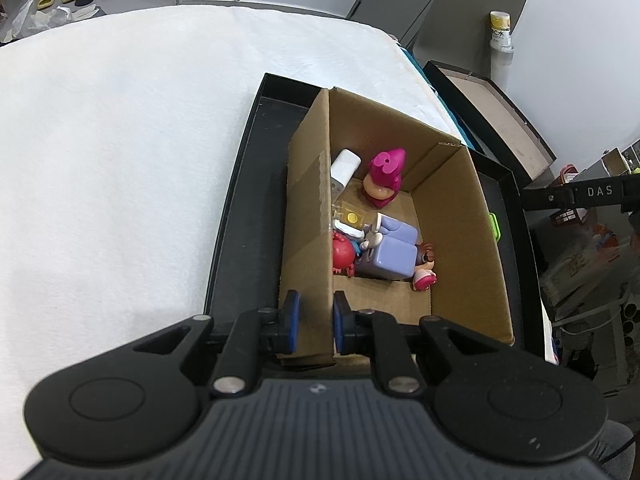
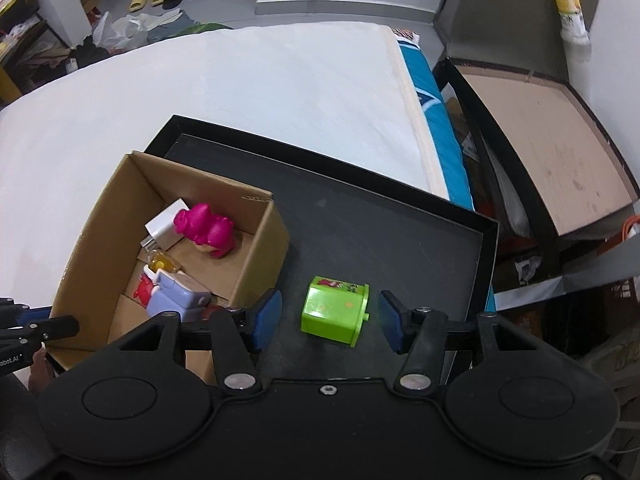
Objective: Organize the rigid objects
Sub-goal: 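Move the right tool to the lime-green box and grasp it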
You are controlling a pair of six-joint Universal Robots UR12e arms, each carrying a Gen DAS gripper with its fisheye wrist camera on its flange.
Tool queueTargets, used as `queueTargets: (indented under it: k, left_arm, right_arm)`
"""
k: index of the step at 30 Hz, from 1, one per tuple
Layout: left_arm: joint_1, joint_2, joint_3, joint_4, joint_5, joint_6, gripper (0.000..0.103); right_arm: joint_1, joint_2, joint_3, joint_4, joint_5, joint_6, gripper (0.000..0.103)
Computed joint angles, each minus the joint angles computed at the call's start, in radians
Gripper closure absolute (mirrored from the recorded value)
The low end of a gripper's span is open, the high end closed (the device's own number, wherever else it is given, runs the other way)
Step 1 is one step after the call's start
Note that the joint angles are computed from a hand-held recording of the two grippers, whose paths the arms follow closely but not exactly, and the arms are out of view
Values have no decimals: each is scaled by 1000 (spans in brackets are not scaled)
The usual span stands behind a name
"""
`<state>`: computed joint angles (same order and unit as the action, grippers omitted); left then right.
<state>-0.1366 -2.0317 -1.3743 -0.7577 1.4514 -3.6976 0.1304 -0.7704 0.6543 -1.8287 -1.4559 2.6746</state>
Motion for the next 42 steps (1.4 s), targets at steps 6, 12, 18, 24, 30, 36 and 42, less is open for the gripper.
queueTargets:
  k: [6, 12, 18, 24, 30, 36, 42]
  left_arm:
    - [-2, -3, 5, -7, 7, -2, 88]
    - [-5, -8, 14, -22, 16, -1, 88]
    - [-6, -11, 19, -31, 21, -1, 88]
    - [-6, -15, 26, -41, 24, 1, 87]
    - [-6, -20, 32, -50, 26, 3, 87]
    - [-7, -21, 33, -49, 27, 2, 87]
    - [-7, -18, 27, -43, 26, 1, 87]
  right_arm:
    - [-16, 19, -23, 42, 41, 71, 48]
    - [-26, 40, -40, 83, 78, 130, 45]
    - [-27, 64, -59, 106, 87, 162, 45]
    - [-26, 87, -77, 122, 79, 175, 45]
    - [-25, 100, -81, 128, 55, 189, 52]
    - [-13, 85, -57, 114, -26, 111, 54]
    - [-15, 72, -47, 103, -36, 98, 54]
